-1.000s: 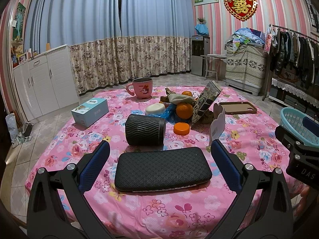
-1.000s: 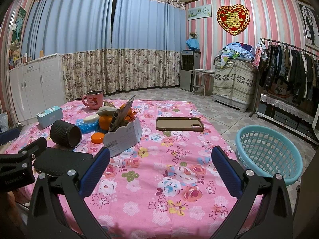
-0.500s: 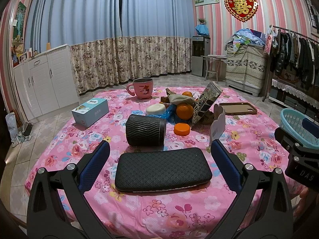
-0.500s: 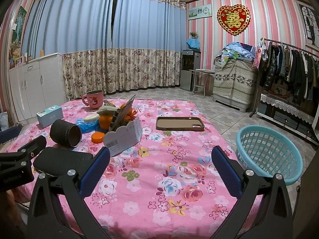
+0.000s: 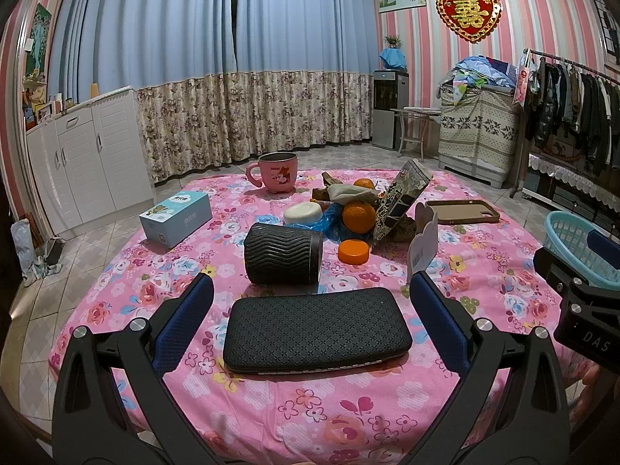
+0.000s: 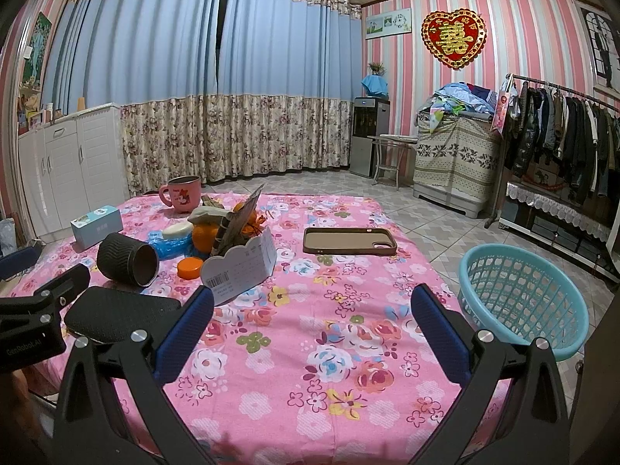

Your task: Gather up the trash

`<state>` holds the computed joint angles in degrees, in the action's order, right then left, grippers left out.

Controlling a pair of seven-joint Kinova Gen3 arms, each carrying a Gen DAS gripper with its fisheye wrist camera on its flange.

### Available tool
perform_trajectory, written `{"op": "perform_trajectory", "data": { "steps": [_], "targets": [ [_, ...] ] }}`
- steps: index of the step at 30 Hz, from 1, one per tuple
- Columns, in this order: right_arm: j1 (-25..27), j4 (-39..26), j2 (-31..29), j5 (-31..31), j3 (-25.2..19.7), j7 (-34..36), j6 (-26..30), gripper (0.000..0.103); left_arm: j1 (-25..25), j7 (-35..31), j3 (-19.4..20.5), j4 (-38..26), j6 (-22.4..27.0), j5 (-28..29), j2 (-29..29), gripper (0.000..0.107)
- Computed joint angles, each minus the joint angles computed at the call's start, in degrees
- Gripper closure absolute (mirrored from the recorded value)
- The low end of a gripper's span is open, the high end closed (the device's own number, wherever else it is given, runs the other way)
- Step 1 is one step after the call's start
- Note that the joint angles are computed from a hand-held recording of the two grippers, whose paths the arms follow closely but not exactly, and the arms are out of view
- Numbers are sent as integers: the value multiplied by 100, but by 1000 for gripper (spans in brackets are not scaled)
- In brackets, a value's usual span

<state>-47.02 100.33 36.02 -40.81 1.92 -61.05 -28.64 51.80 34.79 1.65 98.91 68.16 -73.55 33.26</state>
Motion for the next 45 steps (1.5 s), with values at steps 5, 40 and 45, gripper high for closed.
{"op": "perform_trajectory", "data": {
  "steps": [5, 40, 45],
  "targets": [
    [2, -1, -2, -7, -4, 9, -2, 4, 1, 13, 3, 3, 5, -9, 2, 10],
    [11, 4, -6, -20, -18, 12, -10, 4, 7, 46, 6, 9, 22, -24, 5, 10],
    [-1, 10, -16, -36, -19, 24, -13, 4, -74, -169, 91, 65, 97, 21, -267, 10]
  ]
}}
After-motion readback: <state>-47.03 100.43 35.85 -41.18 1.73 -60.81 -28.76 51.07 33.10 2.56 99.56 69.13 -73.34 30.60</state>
